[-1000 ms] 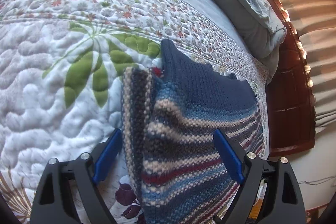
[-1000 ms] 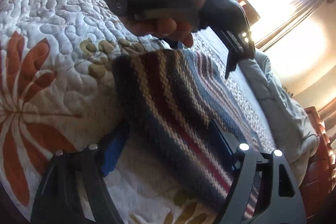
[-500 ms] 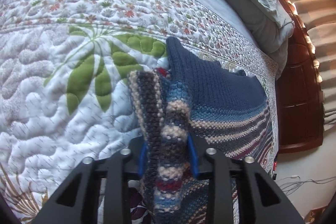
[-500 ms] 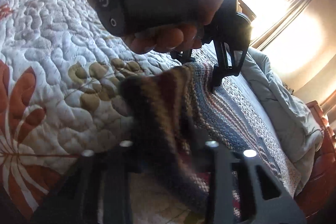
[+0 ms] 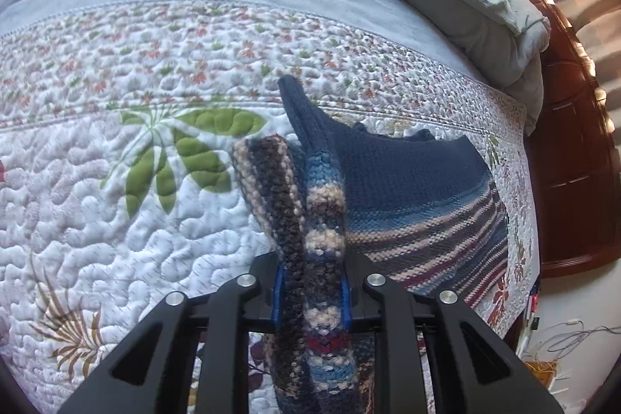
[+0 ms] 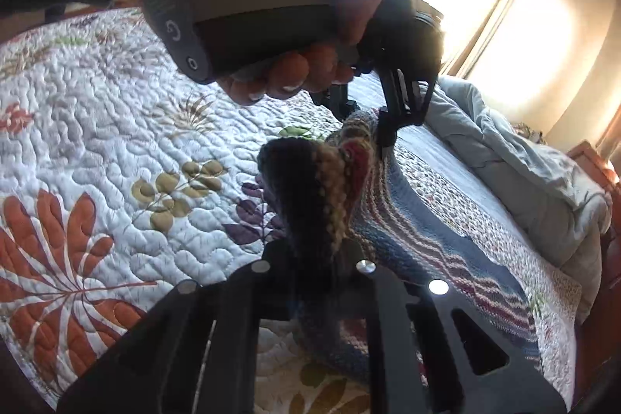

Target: Fold small clothes

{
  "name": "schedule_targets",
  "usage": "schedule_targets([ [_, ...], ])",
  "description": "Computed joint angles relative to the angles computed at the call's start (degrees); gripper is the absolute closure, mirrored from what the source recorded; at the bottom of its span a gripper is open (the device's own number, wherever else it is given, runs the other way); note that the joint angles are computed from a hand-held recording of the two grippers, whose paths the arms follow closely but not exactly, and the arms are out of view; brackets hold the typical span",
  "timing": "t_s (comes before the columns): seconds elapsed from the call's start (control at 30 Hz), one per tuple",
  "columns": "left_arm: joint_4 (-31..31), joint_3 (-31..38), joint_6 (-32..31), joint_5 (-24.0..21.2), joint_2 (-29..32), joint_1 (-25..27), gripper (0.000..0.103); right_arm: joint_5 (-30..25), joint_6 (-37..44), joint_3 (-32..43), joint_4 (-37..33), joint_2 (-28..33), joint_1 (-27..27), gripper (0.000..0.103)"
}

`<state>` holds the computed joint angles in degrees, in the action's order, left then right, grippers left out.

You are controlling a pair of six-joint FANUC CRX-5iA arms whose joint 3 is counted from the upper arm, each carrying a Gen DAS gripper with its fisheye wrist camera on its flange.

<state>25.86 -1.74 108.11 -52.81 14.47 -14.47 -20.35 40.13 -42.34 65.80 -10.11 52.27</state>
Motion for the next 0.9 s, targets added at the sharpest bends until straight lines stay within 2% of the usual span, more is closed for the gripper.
schedule_targets([
  [0.2, -6.3, 9.8, 7.2, -6.1, 2.6, -2.5, 0.082, 0.1, 7.6, 2.2, -11.3, -3.7, -1.4, 0.093],
  [0.43, -13.7, 26.3, 13.2, -17.9, 9.1, -6.0, 0.082, 0.6, 17.8, 5.7, -25.3, -6.2, -4.0, 0.093],
  [0.7, -18.4, 42.6, 16.3, -28.1, 16.8, -8.9, 0.082, -0.3, 27.8, 10.2, -39.7, -6.9, -6.5, 0.093],
  [0.9, -20.8, 56.8, 17.7, -35.4, 23.8, -11.1, 0.082, -0.7, 32.2, 11.9, -45.1, -7.8, -9.2, 0.093],
])
